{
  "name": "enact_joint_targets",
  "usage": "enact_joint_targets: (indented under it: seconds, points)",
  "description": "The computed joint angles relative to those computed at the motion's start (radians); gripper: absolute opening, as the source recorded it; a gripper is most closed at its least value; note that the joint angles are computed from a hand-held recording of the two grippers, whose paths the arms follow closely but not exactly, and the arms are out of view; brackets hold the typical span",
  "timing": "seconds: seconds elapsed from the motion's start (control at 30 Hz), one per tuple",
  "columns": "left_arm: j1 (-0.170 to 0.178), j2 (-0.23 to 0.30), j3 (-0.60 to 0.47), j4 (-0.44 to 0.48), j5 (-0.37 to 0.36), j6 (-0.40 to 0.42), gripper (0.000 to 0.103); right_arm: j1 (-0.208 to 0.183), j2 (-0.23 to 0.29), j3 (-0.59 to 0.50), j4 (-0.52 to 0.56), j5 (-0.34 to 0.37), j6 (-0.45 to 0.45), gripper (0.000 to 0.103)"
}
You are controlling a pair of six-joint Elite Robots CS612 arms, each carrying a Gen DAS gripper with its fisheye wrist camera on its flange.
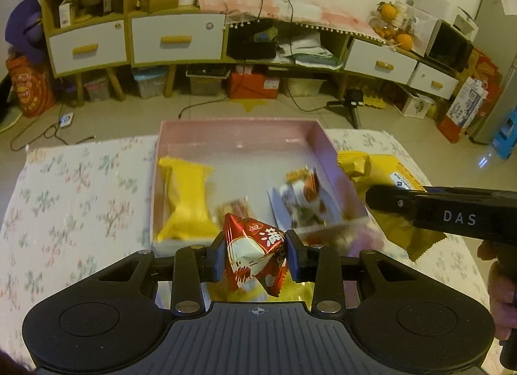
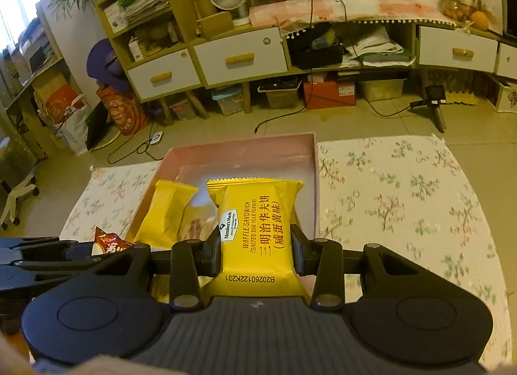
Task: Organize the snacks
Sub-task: 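Carry both snacks into the box and open both tools to release them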
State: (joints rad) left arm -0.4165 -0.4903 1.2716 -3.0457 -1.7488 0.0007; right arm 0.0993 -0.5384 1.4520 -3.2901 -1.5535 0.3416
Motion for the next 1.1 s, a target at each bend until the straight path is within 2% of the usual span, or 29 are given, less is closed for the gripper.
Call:
enact_joint_targets:
  seconds: [0.13, 0.4, 0.6, 0.8, 1.0, 1.1]
  points:
    - [-0.006, 0.043, -0.080, 0.018, 0.022, 0.002, 0.034, -0.008, 0.033, -0.057, 0.019, 0.012, -0.030, 0.037]
    - [-0.014, 0.128, -0.233, 0.075, 0.061, 0.002, 0.034, -0.023, 0.084, -0.152, 0.065, 0.030, -0.029, 0.037]
    - [-0.012, 0.181, -0.324, 0.128, 0.059, 0.000, 0.034, -0.023, 0.107, -0.203, 0.123, 0.029, -0.057, 0.037]
    - [-0.015, 0.217, -0.378, 0.167, 0.064, -0.015, 0.034, -0.025, 0.125, -0.243, 0.187, 0.033, -0.064, 0.037]
    - [-0.016, 0.232, -0.403, 0.180, 0.055, -0.009, 0.034, -0.027, 0.131, -0.255, 0.203, 0.030, -0.048, 0.038]
    - [-0.016, 0.235, -0.406, 0.182, 0.047, 0.005, 0.035, -0.026, 0.131, -0.256, 0.200, 0.021, -0.035, 0.043]
